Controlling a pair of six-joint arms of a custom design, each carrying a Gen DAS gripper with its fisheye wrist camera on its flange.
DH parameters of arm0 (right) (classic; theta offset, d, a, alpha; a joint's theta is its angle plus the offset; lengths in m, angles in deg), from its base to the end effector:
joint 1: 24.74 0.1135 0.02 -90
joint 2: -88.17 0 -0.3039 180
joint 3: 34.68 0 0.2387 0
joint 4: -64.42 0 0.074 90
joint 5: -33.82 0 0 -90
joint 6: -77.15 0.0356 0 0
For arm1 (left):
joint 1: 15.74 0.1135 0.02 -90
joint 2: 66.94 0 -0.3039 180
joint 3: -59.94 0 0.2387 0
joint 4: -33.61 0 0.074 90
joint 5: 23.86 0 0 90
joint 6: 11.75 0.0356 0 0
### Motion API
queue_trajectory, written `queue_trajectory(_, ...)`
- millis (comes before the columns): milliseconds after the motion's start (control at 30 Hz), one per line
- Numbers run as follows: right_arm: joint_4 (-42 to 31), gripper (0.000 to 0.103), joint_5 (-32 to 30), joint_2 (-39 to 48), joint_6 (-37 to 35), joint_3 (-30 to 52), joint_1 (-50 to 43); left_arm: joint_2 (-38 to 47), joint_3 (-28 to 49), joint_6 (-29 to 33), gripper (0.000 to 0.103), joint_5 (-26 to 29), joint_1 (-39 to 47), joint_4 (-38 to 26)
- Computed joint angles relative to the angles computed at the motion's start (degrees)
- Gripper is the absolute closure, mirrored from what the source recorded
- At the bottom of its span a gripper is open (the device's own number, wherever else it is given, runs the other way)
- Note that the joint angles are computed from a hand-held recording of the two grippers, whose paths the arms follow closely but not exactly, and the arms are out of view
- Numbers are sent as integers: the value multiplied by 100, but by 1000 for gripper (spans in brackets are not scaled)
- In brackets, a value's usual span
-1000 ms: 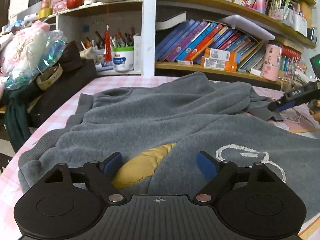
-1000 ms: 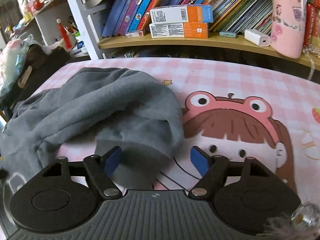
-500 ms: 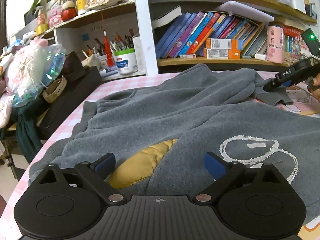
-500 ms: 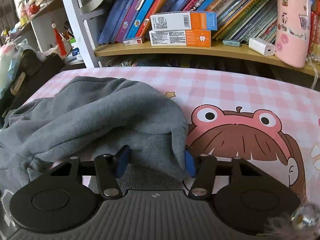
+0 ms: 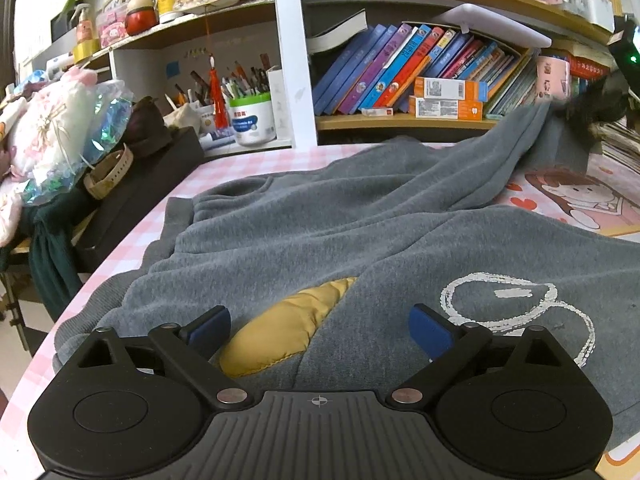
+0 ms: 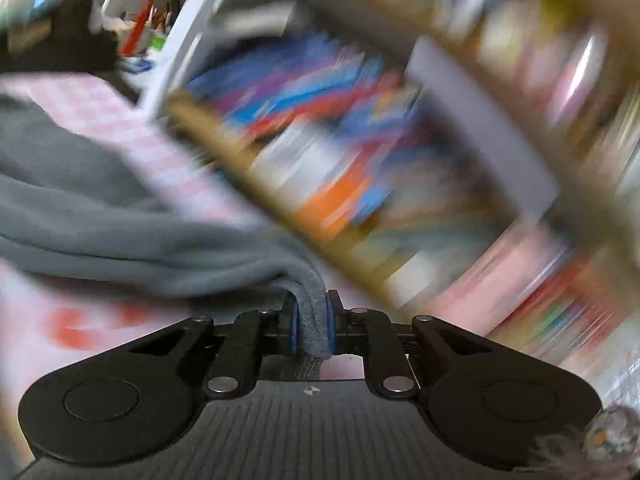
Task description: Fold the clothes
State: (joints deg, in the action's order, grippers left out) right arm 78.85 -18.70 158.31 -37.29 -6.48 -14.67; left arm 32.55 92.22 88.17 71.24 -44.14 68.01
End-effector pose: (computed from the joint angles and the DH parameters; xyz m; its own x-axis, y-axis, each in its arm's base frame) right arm 0.1859 0.0110 0.1926 -0.5765 -0.4358 -0.6912 0.1693 0.7638 -0.6228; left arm 0.2224 -0.1239 0.1339 -0.3766 0.3987 -0.8362 0.6135 0.7837 0.0973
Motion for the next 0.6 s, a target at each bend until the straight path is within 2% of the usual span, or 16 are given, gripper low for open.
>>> queue_trajectory(67, 1357, 91, 328, -22, -1046, -539, 228, -2, -21, -4, 5, -26, -9, 43)
queue_trajectory(100, 1268, 91, 387, -211, -1110, -638, 330, -3, -27, -6, 5, -21, -4, 56)
queue_trajectory(200, -1355, 88, -331, -1032, -443, -326, 174, -7, -40, -8, 5, -2, 13, 85)
queue_trajectory(267, -2617, 80, -1061, -1255, -171, -268, -171, -6, -29, 9, 5, 8, 20, 63)
queue_trajectory(333, -3317, 54, -1707, -1578, -38, -215, -634, -5, -23, 38, 5, -25, -5, 48)
queue_trajectory(400, -4015, 54, -2586, -1929, -37, -60, -1394, -2, -20, 69, 5, -66, -34, 38)
queue_trajectory(500, -4982, 53, -4698, -2265, 114, 479, -3200, 0, -14, 88, 5, -88, -39, 31)
queue_trajectory(533, -5155, 51, -5053, -2400, 295, 560, -3543, 2, -13, 86, 5, -82, -33, 31)
queue_trajectory(600, -5066, 47, -5356, -2355, 605, 621, -4095, 6, 5, 79, 5, -48, -5, 5)
